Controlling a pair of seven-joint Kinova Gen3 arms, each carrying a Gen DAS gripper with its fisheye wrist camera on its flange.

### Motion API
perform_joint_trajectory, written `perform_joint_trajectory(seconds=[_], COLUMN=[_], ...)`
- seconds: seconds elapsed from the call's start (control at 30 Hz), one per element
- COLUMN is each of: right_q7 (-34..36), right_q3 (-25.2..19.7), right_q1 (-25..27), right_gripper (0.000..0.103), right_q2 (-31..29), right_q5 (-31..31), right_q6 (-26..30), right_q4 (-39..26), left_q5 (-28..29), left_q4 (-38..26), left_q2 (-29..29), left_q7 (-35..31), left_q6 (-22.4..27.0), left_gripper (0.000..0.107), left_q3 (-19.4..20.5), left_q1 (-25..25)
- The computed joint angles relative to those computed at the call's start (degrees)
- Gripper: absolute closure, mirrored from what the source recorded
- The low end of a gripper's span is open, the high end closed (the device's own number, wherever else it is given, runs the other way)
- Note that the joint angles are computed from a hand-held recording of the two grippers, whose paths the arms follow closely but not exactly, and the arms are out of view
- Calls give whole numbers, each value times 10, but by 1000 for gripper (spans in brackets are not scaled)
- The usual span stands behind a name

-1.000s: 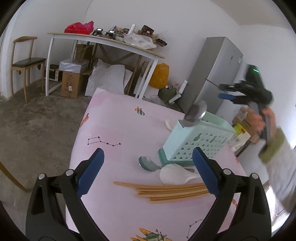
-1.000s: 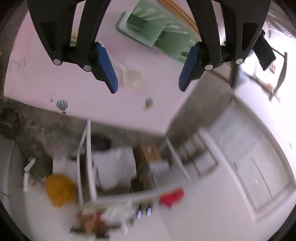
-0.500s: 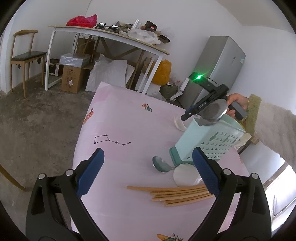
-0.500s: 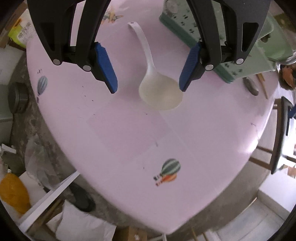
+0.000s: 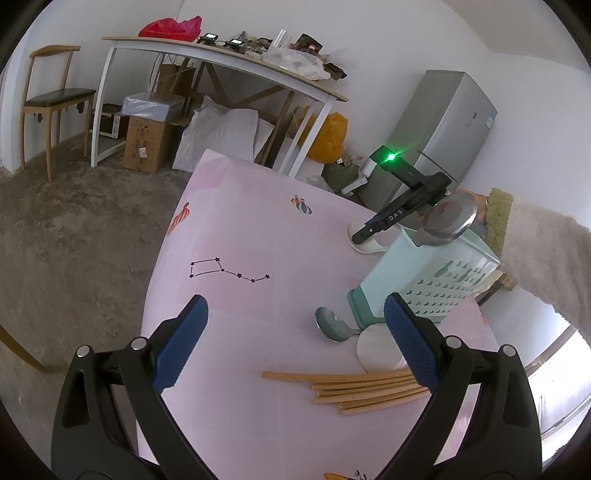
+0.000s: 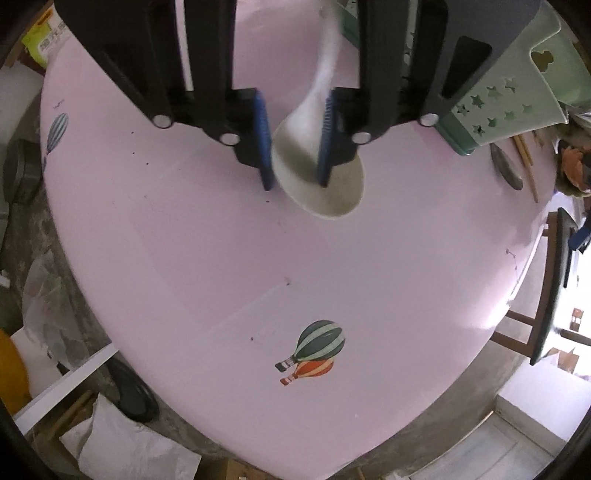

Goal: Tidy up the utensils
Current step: 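Lower the white ladle into the basket and open the right tool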

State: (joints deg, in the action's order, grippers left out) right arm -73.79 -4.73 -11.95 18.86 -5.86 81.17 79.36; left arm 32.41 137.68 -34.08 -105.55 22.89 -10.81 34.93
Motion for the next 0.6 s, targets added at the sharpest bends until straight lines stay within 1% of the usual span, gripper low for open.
perform_joint_trajectory(seconds=[0.03, 0.07, 0.1, 0.3, 0.4, 0.47, 0.57, 0.6], right_q7=[3, 6, 7, -18, -52, -87, -123, -145], right_q3=[-1, -3, -3, -2, 0, -1, 1, -12], right_q1=[-1, -2, -4, -20, -29, -34, -21, -5], right_gripper=[90, 95, 98, 98, 98, 98, 98, 98], right_q2=[-9, -20, -34, -86, -123, -154, -199, -216], right_q5=[2, 2, 6, 44, 77, 106, 125, 138], right_q6=[-12, -27, -47, -132, -174, -209, -259, -276], right_q4=[7, 15, 24, 69, 99, 117, 134, 143], left_q5=[0, -1, -1, 1, 1, 0, -4, -5], left_q4=[0, -1, -1, -3, -4, -4, -1, -1], left_q2=[0, 1, 2, 9, 12, 11, 4, 3], left_q7=[0, 1, 1, 4, 5, 7, 11, 14], left_q6=[0, -1, -1, -6, -10, -12, -14, -13], left_gripper=[15, 15, 15, 15, 15, 15, 15, 15], left_q3=[0, 1, 0, 0, -1, 2, 5, 6], left_q1=[0, 0, 0, 1, 2, 2, 0, -1])
